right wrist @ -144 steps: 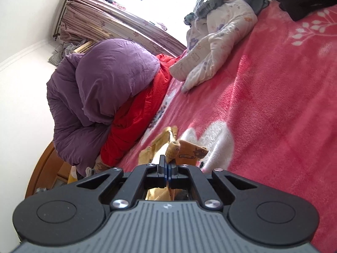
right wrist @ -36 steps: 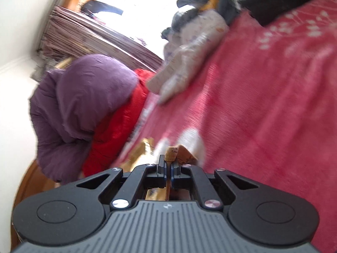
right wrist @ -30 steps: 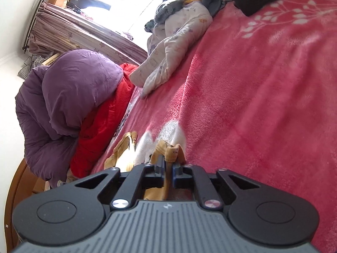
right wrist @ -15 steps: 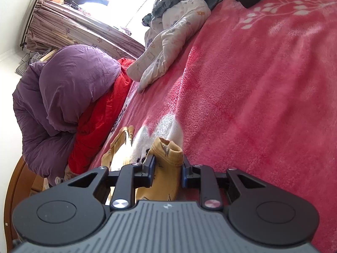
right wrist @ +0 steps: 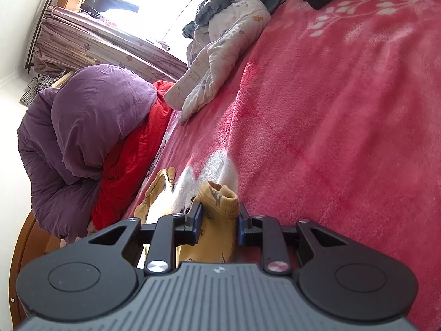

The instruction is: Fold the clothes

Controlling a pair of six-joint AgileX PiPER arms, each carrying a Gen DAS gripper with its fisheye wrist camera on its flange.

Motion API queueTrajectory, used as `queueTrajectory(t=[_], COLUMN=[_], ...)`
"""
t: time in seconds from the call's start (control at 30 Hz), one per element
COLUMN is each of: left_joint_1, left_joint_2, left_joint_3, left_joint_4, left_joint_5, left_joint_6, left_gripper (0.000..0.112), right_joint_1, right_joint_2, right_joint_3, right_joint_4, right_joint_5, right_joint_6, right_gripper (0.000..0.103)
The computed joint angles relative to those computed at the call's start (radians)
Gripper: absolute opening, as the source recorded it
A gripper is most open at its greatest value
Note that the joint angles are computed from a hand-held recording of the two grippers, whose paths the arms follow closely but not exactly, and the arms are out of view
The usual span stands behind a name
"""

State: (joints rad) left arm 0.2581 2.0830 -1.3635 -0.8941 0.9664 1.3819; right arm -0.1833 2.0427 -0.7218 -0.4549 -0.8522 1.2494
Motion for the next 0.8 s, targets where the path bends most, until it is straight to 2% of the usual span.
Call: queueTrajectory(t=[0.1, 0.2, 0.3, 0.37, 0.43, 0.47, 0.5, 0.63, 0.7, 0.8], left_joint_1=[0.024, 0.055, 0.051, 0.015, -0.033, -0.044, -0.055, -0.007, -0.006, -0.033], left_joint_2=[-0.046, -0.074, -0.063, -0.054, -0.048, -0.061, -0.074, -0.067, -0.075, -0.083], left_joint_3=[0.044, 0.09, 0.095, 0.078, 0.065, 0.085, 0.105, 0.07, 0.082, 0.109], left_joint_4=[0.02, -0.111, -0.233, -0.188, -0.054, -0.035, -0.016, -0.126, -0.184, -0.266], left_joint_5=[-0.009, -0.042, -0.035, -0.043, -0.053, -0.067, -0.082, 0.035, 0.031, -0.025], left_joint_6=[0.034, 0.125, 0.205, 0.201, 0.182, 0.224, 0.266, 0.34, 0.396, 0.445], left_gripper=[0.011, 0.011, 0.012, 0.016, 0.034, 0.037, 0.037, 0.037, 0.037, 0.037], right_joint_1=[0.0, -0.002, 0.003, 0.004, 0.006, 0.006, 0.006, -0.015, -0.022, -0.027], right_joint_2=[0.001, -0.001, -0.002, -0.001, -0.001, -0.002, -0.004, -0.002, -0.003, -0.001], right_joint_3=[0.005, 0.013, 0.013, 0.017, 0.023, 0.026, 0.029, 0.039, 0.037, 0.038], right_joint_4=[0.005, 0.007, 0.014, 0.02, 0.027, 0.031, 0.039, 0.044, 0.044, 0.037], right_joint_5=[-0.008, -0.015, -0.019, -0.035, -0.051, -0.055, -0.058, -0.081, -0.075, -0.077], right_joint_6=[0.002, 0.002, -0.006, -0.009, -0.012, -0.014, -0.017, -0.008, -0.005, -0.009], right_gripper=[0.027, 0.027, 0.032, 0.036, 0.039, 0.04, 0.04, 0.04, 0.04, 0.04])
